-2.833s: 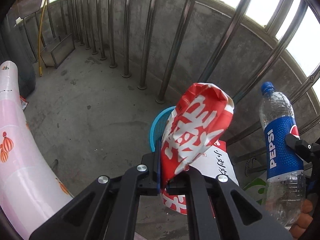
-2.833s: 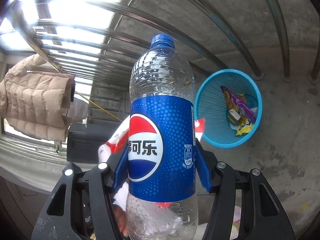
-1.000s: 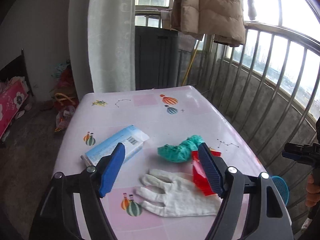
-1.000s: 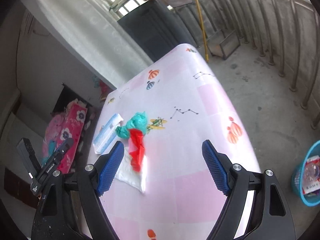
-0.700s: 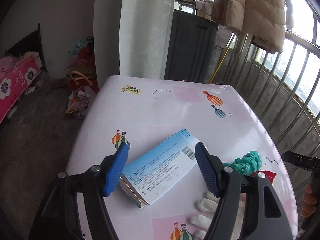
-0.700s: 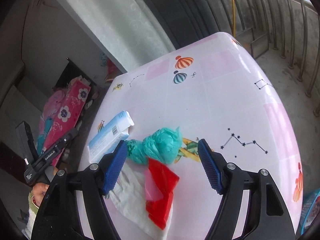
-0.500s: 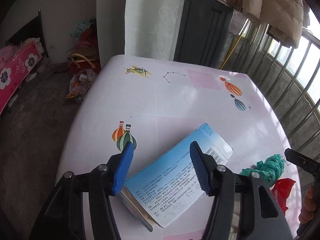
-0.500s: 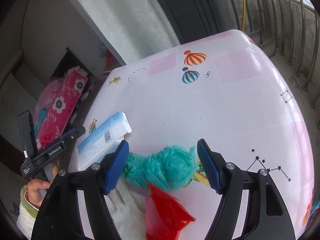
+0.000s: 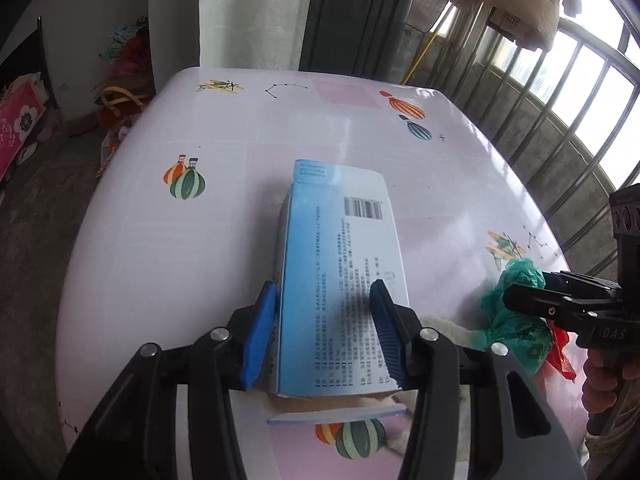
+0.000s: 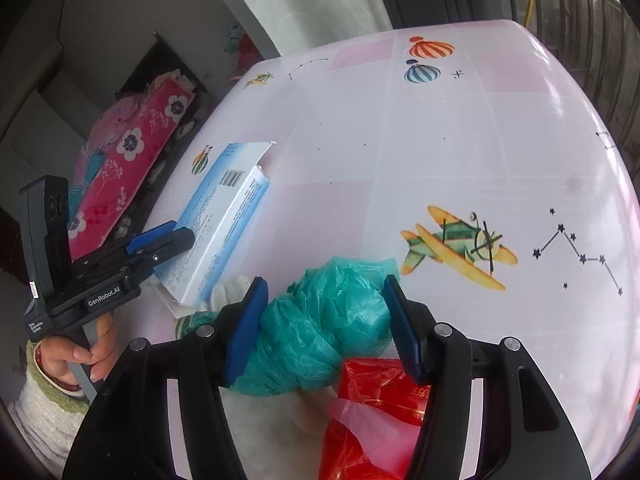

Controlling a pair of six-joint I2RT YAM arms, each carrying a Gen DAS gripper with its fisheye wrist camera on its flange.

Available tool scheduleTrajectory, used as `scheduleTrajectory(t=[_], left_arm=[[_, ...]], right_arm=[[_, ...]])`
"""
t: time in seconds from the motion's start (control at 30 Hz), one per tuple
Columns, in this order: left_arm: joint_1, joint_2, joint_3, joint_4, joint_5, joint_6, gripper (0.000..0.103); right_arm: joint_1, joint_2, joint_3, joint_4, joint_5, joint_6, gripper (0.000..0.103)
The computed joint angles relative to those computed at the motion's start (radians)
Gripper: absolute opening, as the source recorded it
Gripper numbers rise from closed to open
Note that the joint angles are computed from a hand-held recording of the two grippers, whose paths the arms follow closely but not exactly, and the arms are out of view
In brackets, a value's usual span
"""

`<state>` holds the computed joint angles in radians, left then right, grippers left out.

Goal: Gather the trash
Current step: 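Grasp the teal plastic bag with the left tool while the right tool grasps the red wrapper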

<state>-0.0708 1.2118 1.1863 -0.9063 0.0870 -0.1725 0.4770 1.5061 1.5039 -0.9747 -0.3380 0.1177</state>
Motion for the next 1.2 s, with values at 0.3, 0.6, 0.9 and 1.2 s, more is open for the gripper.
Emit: scheduleTrajectory(t=[0.3, 0.6, 0.9, 1.2], left_arm=[[-0.136, -0.292, -0.187, -0.152, 0.039, -0.120, 0.039], [-0.143, -0.450, -0.182, -0.271, 0.084, -0.152, 0.039], [-0.262, -0.555, -0.206, -0.343, 0.039, -0.281, 0.039], [-0.742, -0.640, -0.097, -0.356, -0.311, -0.576, 0.039]], right_arm=[[0.035, -0.232, -0.215, -0.011, -0.030, 0.037, 0.056], [0.080, -0.359, -0.292, -0.063, -0.015, 0.077, 0.056], [0.106, -0.389, -0.297, -0.054, 0.007, 0.134, 0.057], [-0.104, -0.562, -0.297, -0.114, -0.108, 0.070, 0.065]])
